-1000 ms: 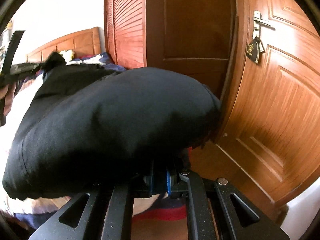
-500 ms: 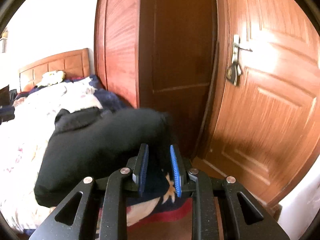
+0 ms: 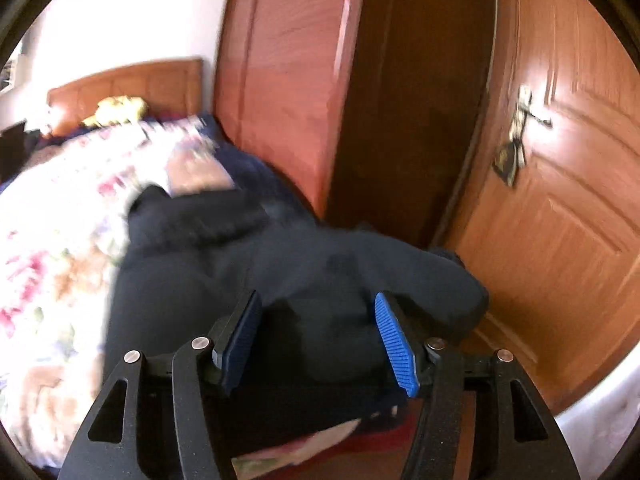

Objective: Fold large clothes

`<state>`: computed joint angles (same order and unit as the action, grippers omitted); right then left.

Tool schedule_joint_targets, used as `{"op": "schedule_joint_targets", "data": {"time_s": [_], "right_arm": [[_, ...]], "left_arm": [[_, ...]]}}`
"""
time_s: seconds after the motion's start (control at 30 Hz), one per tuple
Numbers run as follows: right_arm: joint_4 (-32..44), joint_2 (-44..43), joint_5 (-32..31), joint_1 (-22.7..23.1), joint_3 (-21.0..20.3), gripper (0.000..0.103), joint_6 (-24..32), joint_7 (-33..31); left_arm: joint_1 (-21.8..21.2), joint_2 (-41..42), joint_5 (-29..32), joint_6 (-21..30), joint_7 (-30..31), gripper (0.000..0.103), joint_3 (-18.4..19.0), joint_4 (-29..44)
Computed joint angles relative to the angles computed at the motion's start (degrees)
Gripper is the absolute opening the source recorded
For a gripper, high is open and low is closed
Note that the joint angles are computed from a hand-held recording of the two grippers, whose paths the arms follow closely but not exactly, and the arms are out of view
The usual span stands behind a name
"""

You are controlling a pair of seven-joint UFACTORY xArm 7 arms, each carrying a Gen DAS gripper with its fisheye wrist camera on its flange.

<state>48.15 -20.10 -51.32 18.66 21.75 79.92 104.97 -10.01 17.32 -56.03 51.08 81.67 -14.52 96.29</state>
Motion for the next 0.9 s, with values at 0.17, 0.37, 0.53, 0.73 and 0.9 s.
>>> {"op": "schedule_joint_targets", "data": {"time_s": [0.17,0.37,0.53,0.73,0.9], "right_arm": [[-0.19,-1.43,0.46,0.32,2.03,0.061,2.38,2.06],[8.56,5.63,-5.30,2.86,4.87,0.061,8.38,1.30],[17.35,15.36,-12.15,6.83,4.08,0.067,6.25,1.53],[28.75,28.53,-21.23,11.13,0.15,0.076,-2.42,2.37],[40.48,40.12,-25.63,14.08,-3.78,0.076,-10.31,0.73]], "left_arm": [[1.77,0.07,-1.08,-0.83,0.47,0.094,1.13,-1.00],[4.42,1.49,-2.31,-1.24,0.85,0.094,1.71,-0.68],[6.62,2.50,-2.91,-3.59,1.66,0.094,2.26,-1.28],[10.13,5.47,-3.31,-7.43,2.06,0.094,2.77,0.03],[13.35,8.82,-3.11,-11.71,2.31,0.094,2.53,2.01]]}}
